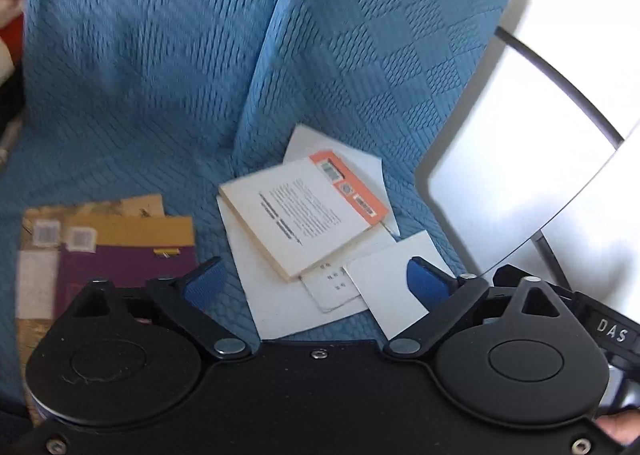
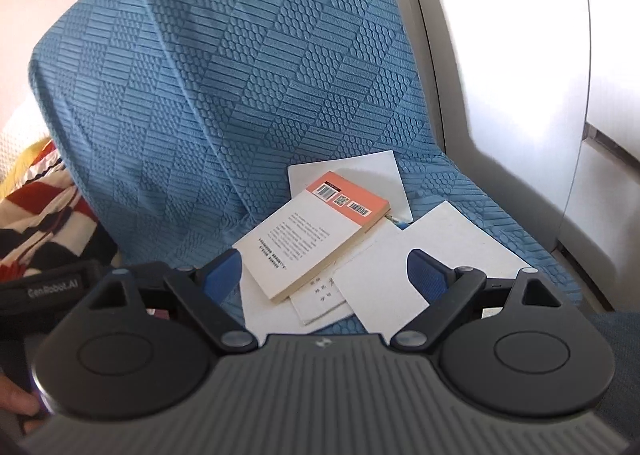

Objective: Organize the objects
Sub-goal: 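Move both grippers toward the cream paperback with the orange barcode band, then close the right gripper on the cream paperback's spine while the left gripper pinches its edge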

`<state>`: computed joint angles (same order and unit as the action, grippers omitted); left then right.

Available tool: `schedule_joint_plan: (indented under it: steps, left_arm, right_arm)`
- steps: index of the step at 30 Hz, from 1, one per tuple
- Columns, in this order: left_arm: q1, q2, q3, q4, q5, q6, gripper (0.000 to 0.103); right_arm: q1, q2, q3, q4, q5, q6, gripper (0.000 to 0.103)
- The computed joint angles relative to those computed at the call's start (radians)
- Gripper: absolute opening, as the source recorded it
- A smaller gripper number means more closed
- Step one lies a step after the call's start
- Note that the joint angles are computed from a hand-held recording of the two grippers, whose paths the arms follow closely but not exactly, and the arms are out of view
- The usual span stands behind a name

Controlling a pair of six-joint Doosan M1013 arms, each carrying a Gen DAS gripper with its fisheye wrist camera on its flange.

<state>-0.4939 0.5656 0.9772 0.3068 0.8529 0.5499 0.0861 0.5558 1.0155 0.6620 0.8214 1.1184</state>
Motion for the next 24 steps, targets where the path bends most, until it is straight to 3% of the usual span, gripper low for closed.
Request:
schedule_joint_plan:
  steps: [7,16,24]
  left_arm:
    - [0.052,0.043,-0.026,-0.163,-0.008,0.034,0.075]
    - [0.101,0.113,-0.084,-0.326,0.017,0.086,0.049]
    - [0.129,0.188,-0.19,-0.391,0.08,0.141,0.048]
  right_arm:
    - [-0.002,0.085,-0.099,0.039,0.086,0.037,0.091]
    - [0.007,0.26,-0.382,0.01,0.275,0.314,0.091]
    - [0.03,0.454,-0.737,-0.069,0.456,0.511,0.091]
